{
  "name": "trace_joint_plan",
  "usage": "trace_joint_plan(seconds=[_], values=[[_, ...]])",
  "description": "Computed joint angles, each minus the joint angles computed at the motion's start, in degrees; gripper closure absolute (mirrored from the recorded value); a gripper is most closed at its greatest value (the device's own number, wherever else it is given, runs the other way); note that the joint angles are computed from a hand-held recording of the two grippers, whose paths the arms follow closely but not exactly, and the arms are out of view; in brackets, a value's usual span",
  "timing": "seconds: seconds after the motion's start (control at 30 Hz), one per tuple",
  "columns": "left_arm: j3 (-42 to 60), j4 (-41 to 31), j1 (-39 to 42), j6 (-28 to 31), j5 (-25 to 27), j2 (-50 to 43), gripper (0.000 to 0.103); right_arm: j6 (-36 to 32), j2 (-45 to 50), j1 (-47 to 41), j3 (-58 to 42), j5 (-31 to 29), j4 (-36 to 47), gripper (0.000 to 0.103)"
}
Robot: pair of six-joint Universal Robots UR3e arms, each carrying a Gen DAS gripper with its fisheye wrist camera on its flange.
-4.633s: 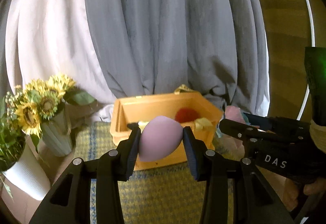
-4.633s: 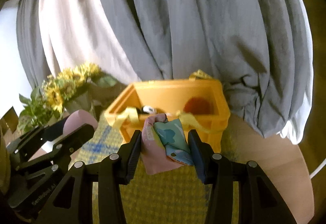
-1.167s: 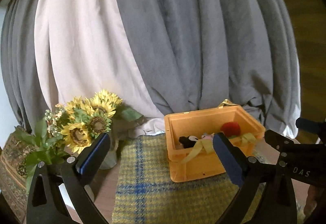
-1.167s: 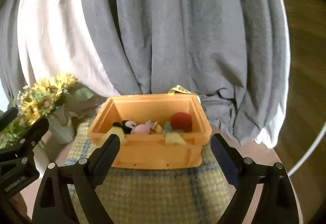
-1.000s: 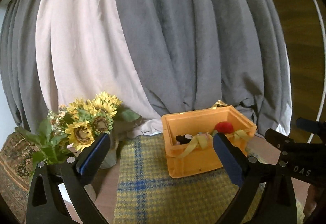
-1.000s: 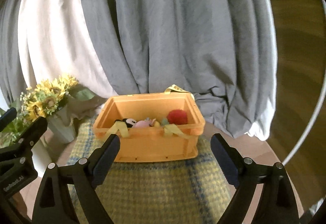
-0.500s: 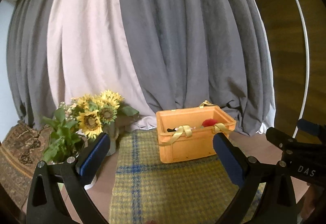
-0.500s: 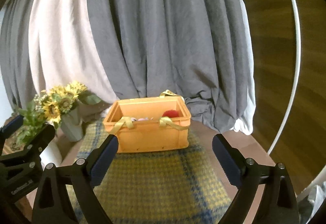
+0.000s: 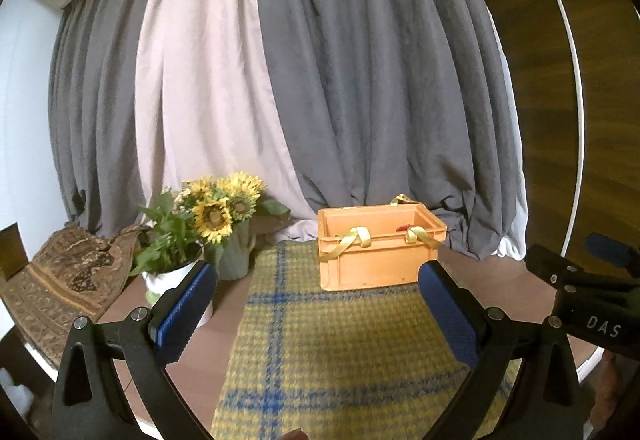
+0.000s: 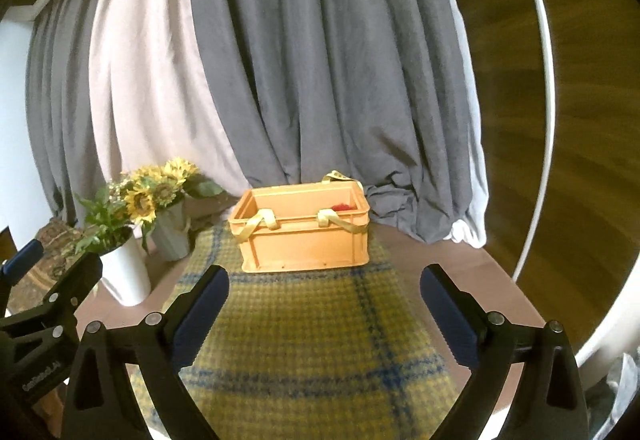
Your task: Organize soft objects
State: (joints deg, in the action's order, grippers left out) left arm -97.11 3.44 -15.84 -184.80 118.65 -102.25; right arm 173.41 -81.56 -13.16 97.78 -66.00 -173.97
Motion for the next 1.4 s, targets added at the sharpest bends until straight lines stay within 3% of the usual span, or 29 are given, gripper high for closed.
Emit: trace_joint_plan(seconds=[0.4, 0.63, 1.4], values=[[-5.56, 1.93, -9.45, -0.90, 9.27, 4.85, 0.000, -4.22, -15.94, -10.16, 15.13, 8.40, 1.53, 0.005], [-7.04, 1.27, -12.03, -1.42, 11.16, 7.31, 0.000, -6.21, -22.46, -15.53, 19.61, 14.59, 4.31, 0.005], [-7.21, 1.42, -15.31, -1.54, 15.11, 8.03, 0.000, -7.30, -29.76, -19.23, 23.94, 18.48, 7.07, 0.005]])
